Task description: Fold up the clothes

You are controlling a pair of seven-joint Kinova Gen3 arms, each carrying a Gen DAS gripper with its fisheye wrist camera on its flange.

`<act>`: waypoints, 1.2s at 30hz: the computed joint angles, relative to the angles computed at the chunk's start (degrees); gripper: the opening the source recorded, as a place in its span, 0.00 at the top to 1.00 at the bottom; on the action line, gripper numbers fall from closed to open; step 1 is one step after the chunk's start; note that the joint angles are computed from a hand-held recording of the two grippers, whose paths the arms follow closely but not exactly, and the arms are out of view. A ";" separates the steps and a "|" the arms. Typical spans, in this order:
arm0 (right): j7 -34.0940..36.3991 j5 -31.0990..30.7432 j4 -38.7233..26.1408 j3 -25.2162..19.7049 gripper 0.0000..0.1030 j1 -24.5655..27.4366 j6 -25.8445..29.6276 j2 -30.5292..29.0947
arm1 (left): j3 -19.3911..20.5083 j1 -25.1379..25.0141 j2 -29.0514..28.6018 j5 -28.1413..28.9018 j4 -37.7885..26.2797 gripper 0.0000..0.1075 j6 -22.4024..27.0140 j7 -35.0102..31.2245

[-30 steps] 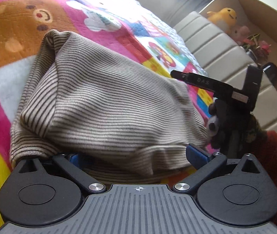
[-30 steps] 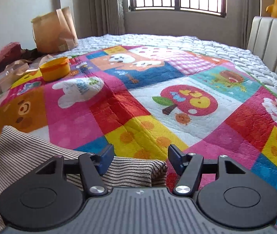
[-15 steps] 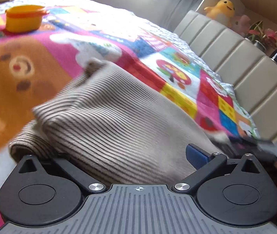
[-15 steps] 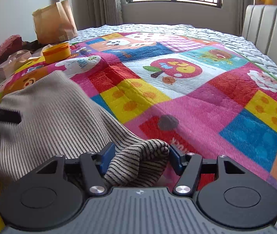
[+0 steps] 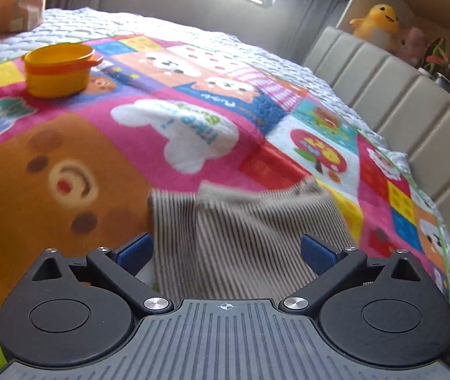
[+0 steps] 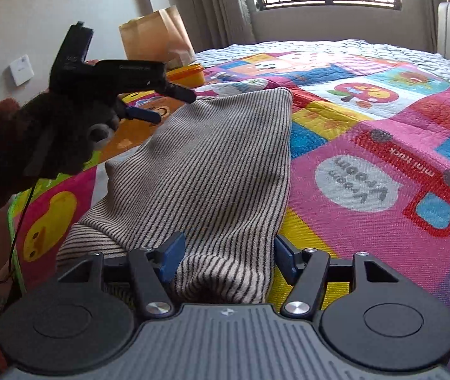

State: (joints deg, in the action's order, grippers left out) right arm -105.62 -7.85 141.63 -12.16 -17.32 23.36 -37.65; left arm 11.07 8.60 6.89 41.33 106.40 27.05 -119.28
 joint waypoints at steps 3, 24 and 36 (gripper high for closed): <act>0.42 0.92 -0.50 0.86 0.14 1.12 1.50 -4.31 | -1.36 -0.41 -7.04 6.71 6.57 0.05 3.37 -6.99; -3.50 7.30 -2.94 -15.02 0.13 8.49 10.09 -11.08 | -8.32 12.53 -16.13 8.76 22.38 0.04 -4.34 -16.58; 2.85 11.57 -3.21 -38.09 0.04 12.99 2.92 -4.01 | -9.36 12.25 -19.23 1.37 22.13 0.04 -2.71 -8.06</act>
